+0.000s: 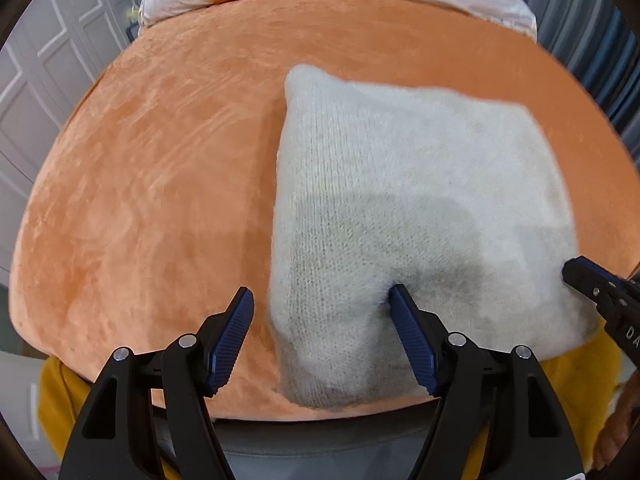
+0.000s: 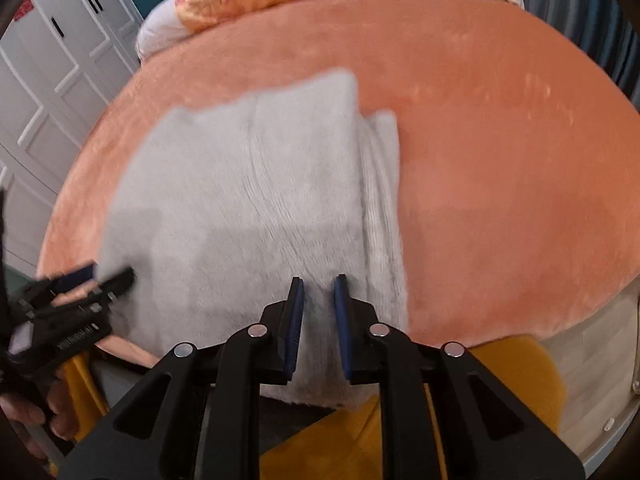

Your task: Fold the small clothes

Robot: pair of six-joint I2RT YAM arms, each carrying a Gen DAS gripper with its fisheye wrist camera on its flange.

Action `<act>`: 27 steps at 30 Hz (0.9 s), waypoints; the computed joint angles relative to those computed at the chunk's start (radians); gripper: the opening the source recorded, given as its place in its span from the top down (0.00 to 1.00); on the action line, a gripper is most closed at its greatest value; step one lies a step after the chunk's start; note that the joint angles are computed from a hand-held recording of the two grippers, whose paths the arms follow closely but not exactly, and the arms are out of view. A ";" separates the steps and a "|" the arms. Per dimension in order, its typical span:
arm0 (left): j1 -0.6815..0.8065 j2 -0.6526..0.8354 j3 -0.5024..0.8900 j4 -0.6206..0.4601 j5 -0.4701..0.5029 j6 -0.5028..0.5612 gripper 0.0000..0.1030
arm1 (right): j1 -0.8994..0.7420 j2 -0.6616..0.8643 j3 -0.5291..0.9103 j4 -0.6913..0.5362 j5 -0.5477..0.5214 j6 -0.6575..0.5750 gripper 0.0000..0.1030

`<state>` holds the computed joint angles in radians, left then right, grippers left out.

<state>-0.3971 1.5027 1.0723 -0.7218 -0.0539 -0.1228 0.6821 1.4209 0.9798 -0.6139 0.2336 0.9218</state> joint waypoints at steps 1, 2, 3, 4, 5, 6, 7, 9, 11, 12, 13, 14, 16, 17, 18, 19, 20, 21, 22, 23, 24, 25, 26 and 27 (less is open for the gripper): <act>0.009 -0.005 0.009 -0.004 0.013 0.001 0.33 | -0.004 -0.034 -0.021 0.005 0.005 0.017 0.74; 0.020 -0.005 0.029 -0.010 0.031 -0.001 0.28 | -0.020 -0.057 -0.034 0.012 0.008 0.031 0.53; 0.029 0.001 0.045 -0.013 0.045 -0.006 0.24 | -0.041 -0.077 -0.049 0.018 0.011 0.036 0.44; 0.039 0.010 0.059 -0.011 0.058 -0.013 0.19 | -0.059 -0.053 -0.039 0.023 0.013 0.046 0.38; 0.048 0.027 0.077 -0.005 0.073 -0.022 0.18 | -0.092 -0.038 -0.042 0.032 -0.019 0.032 0.38; 0.051 0.053 0.100 -0.012 0.081 -0.029 0.17 | -0.119 -0.017 -0.049 0.058 -0.064 0.020 0.38; 0.055 0.088 0.129 -0.025 0.090 -0.029 0.17 | -0.143 0.001 -0.057 0.083 -0.109 0.015 0.38; 0.058 0.163 0.182 -0.043 0.101 -0.043 0.17 | -0.182 0.074 -0.040 0.137 -0.189 0.010 0.38; 0.055 0.202 0.202 -0.036 0.105 -0.053 0.17 | -0.180 0.105 -0.046 0.171 -0.218 0.027 0.35; 0.050 0.218 0.210 -0.031 0.100 -0.059 0.16 | -0.181 0.118 -0.049 0.186 -0.225 0.034 0.32; 0.045 0.226 0.214 -0.028 0.097 -0.062 0.16 | -0.183 0.136 -0.052 0.205 -0.232 0.041 0.30; 0.037 0.238 0.219 -0.020 0.090 -0.068 0.15 | -0.185 0.143 -0.058 0.221 -0.240 0.046 0.28; 0.030 0.253 0.232 -0.019 0.083 -0.071 0.14 | -0.190 0.150 -0.080 0.260 -0.259 0.064 0.27; 0.027 0.263 0.234 -0.012 0.081 -0.074 0.11 | -0.192 0.145 -0.099 0.282 -0.268 0.068 0.27; 0.026 0.268 0.234 -0.006 0.078 -0.076 0.09 | -0.197 0.144 -0.110 0.299 -0.277 0.069 0.26; 0.027 0.272 0.233 0.001 0.079 -0.079 0.09 | -0.202 0.139 -0.123 0.313 -0.286 0.063 0.26; 0.029 0.282 0.233 0.008 0.087 -0.081 0.09 | -0.201 0.137 -0.127 0.319 -0.289 0.063 0.25; 0.031 0.287 0.232 0.013 0.092 -0.084 0.06 | -0.207 0.137 -0.134 0.328 -0.296 0.052 0.25; 0.033 0.293 0.227 0.025 0.090 -0.094 0.05 | -0.212 0.135 -0.141 0.336 -0.303 0.044 0.25; 0.035 0.295 0.217 0.040 0.103 -0.098 0.05 | -0.215 0.133 -0.148 0.344 -0.308 0.037 0.25; 0.036 0.299 0.214 0.047 0.111 -0.101 0.05 | -0.222 0.131 -0.151 0.348 -0.314 0.028 0.25; 0.039 0.300 0.208 0.057 0.120 -0.105 0.05 | -0.225 0.130 -0.156 0.354 -0.318 0.024 0.25; 0.041 0.302 0.199 0.072 0.129 -0.107 0.05 | -0.226 0.129 -0.162 0.362 -0.321 0.023 0.24; 0.041 0.303 0.195 0.081 0.131 -0.105 0.05 | -0.232 0.130 -0.164 0.365 -0.325 0.018 0.24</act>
<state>-0.3557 1.8059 1.2671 -0.6413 0.0772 -0.2275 0.4501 1.5510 0.8158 -0.2486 -0.0912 0.9396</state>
